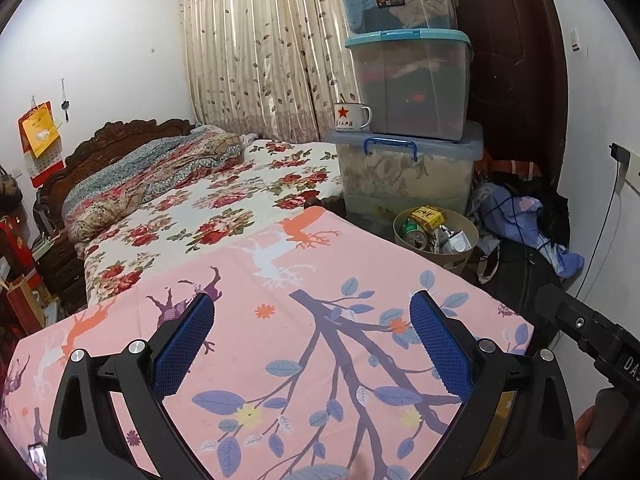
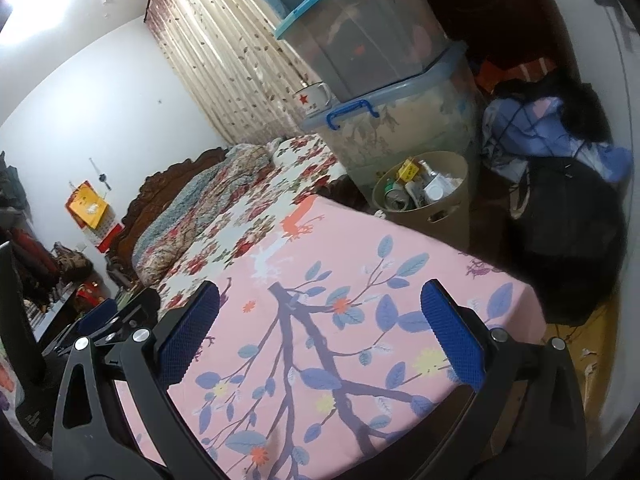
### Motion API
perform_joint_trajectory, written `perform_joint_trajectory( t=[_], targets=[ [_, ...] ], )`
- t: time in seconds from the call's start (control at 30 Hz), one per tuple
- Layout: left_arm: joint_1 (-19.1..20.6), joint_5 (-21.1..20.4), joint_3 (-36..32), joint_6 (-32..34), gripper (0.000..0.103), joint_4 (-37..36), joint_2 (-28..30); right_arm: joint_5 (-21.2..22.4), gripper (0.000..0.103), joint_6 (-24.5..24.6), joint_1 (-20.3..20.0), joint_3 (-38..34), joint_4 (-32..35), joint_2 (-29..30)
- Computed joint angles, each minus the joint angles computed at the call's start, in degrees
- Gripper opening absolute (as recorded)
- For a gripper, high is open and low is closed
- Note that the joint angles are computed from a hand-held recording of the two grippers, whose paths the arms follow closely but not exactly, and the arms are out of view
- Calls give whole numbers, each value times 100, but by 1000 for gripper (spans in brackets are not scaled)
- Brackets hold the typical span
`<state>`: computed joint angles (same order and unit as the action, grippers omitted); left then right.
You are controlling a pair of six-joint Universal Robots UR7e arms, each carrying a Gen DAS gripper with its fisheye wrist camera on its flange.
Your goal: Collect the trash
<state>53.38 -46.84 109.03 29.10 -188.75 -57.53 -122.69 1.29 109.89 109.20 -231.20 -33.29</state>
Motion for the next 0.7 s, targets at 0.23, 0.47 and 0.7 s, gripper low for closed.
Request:
perform_joint_trajectory(
  t=[0.23, 0.47, 0.7],
  targets=[
    [13, -99, 39, -73, 94, -78, -72, 12, 100, -39, 17, 20, -30, -23],
    [49, -53, -9, -186, 94, -106, -91, 18, 100, -52, 86, 1, 14, -18],
    [23, 74, 7, -63, 94, -416, -46, -28, 100, -25, 136, -34, 9, 12]
  ],
)
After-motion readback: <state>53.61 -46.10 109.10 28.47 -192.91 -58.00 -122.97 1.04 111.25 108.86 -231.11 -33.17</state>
